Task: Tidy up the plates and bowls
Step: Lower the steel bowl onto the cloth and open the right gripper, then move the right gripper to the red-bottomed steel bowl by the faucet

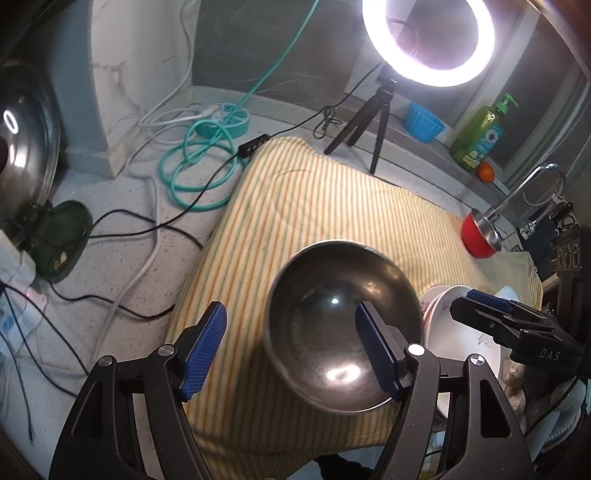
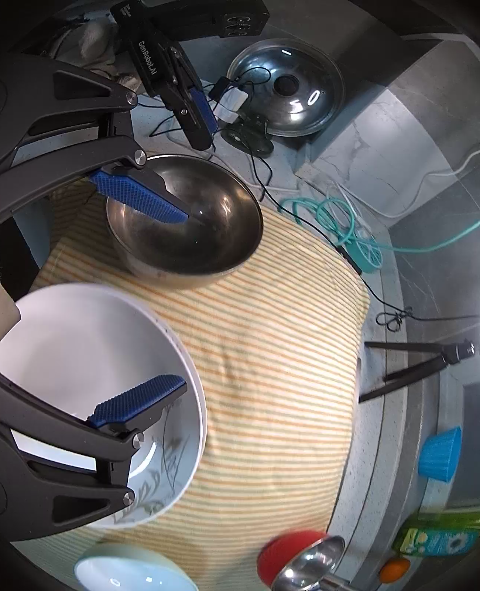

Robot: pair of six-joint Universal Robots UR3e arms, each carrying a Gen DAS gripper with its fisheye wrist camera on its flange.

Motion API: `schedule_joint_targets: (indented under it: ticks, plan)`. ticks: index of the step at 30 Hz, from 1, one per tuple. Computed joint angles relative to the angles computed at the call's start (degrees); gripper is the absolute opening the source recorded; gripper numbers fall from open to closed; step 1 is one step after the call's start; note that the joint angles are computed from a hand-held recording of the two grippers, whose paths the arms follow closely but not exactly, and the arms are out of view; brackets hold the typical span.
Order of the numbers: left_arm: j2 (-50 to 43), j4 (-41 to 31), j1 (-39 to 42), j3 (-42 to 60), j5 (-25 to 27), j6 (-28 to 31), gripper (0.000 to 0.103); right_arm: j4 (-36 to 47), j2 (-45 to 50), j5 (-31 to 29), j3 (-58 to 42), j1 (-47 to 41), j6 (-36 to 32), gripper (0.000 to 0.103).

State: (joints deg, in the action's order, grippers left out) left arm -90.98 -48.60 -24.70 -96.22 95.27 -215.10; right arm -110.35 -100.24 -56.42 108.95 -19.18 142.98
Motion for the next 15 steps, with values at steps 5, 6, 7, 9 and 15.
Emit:
schedule_joint_targets:
  ticks: [5,6,7,9,15]
  plan:
    - [-4.25,0.53,-1.46,5.28,-0.16,1.38,0.072,3.29,-2.68,1.35,-0.33,-5.58,-2.74,0.087]
    - [-5.37,0.51,-1.83,6.70,-0.20,1.56,0.072,3.88,-3.39,1.61,-0.30,-6.72,-3.33,0.087]
    - [-6.54,0.26,-2.16,8.36,-0.29,1.72,0.072,4.56,-4.12,1.88,-0.30,-8.02,-4.10,0.087]
    - [-8.76,0.18,-2.86,11.20,-0.52,2.14,0.072,6.45,-5.48,2.52,-0.67,-10.78,-5.98,0.087]
    - [-15.86,-1.23,-5.14,21.25,-1.30,3.24,0.072,13.37,-6.91,5.11,-3.72,-20.14,-12.10,0.087]
